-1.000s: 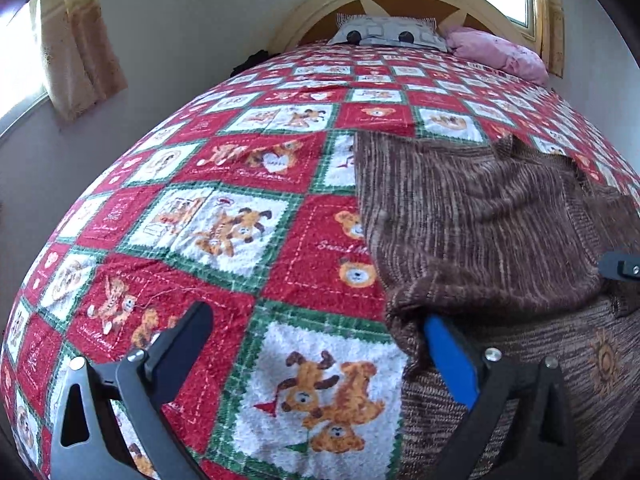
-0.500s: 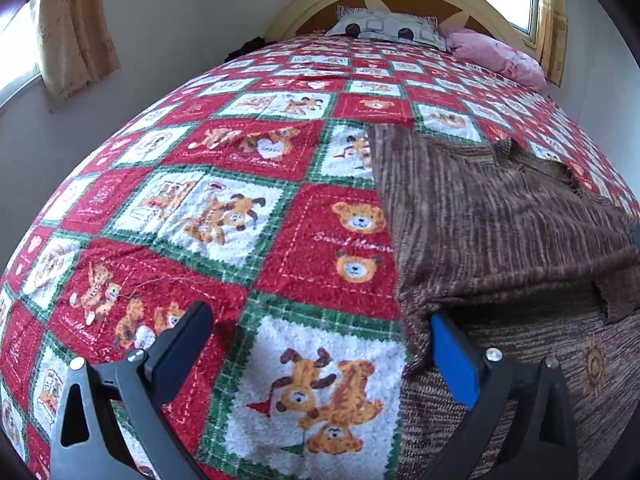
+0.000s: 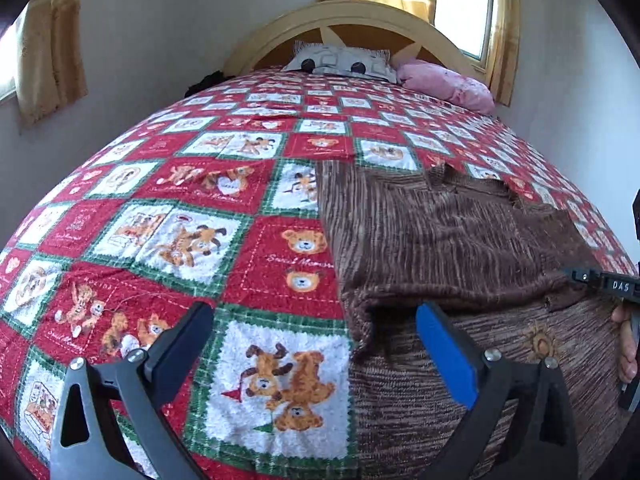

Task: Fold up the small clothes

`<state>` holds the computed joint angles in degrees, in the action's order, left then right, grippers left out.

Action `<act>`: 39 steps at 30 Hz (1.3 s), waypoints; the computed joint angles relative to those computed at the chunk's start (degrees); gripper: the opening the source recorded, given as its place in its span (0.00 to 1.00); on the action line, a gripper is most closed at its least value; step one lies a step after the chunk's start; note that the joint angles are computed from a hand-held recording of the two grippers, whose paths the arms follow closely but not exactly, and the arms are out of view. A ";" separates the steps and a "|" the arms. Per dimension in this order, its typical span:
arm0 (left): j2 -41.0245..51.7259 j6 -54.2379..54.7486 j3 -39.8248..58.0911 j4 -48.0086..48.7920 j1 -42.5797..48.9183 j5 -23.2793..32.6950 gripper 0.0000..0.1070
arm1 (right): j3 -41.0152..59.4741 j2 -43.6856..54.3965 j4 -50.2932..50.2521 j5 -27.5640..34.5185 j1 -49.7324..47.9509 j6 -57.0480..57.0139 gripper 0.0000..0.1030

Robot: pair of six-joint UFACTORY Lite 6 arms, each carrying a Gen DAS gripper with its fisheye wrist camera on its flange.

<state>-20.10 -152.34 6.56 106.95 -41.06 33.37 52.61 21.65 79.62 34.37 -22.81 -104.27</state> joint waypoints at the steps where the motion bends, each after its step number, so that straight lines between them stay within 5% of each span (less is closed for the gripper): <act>1: 0.67 -0.20 0.39 -0.23 1.03 -0.59 0.96 | 1.07 0.76 -0.50 1.38 -0.76 1.72 0.27; 3: 0.82 -1.39 0.49 1.02 2.70 -1.80 0.96 | 3.75 2.55 -2.41 3.99 -1.20 5.76 0.67; 7: 1.41 -2.00 0.88 -1.43 3.11 0.04 0.96 | 9.59 5.54 -3.41 4.90 2.09 11.13 0.66; 12: 1.55 -6.32 0.01 3.34 4.72 -0.64 0.96 | 19.93 13.32 -8.76 -0.80 9.19 23.82 0.47; 14: 1.55 -7.53 -0.16 5.46 5.97 -1.61 0.96 | 18.64 12.67 -6.53 -5.14 12.09 20.64 0.43; 15: 1.56 -8.22 -0.23 6.62 6.58 -2.04 0.96 | 17.08 11.51 -4.59 -7.09 13.28 17.53 0.18; 16: 1.40 -9.14 -0.44 8.11 7.37 -2.61 0.96 | 15.20 10.10 -2.90 -8.64 14.36 14.31 0.05; 19: 2.19 -9.55 -0.05 8.58 7.70 -2.87 0.96 | 10.01 5.29 7.55 -12.00 15.05 2.80 0.05; 24: 2.59 -9.18 0.14 8.28 7.28 -2.61 0.96 | 12.28 7.29 6.39 -12.15 12.21 5.07 0.05; 26: 2.97 -9.46 0.33 8.80 7.54 -2.93 0.96 | 11.26 7.29 9.84 -10.82 11.57 -0.22 0.10; 28: 3.76 -9.23 0.80 8.60 7.49 -2.89 0.96 | 9.45 5.98 13.06 -12.76 11.66 -3.89 0.69; 29: 4.01 -8.84 1.04 8.14 7.33 -2.73 0.96 | 8.50 5.08 12.68 -11.90 11.02 -4.02 0.75; 33: 0.31 -3.14 0.59 0.98 5.47 -0.66 0.96 | 0.37 -2.41 17.01 -4.67 7.69 -11.91 0.75; 36: -2.90 1.91 1.06 -8.10 -1.14 7.71 0.96 | -3.62 -6.00 13.81 -1.03 8.00 -13.85 0.75; 39: 5.62 11.84 9.40 -12.10 -0.36 6.12 0.96 | -4.21 -5.59 7.09 -0.04 9.53 -10.37 0.75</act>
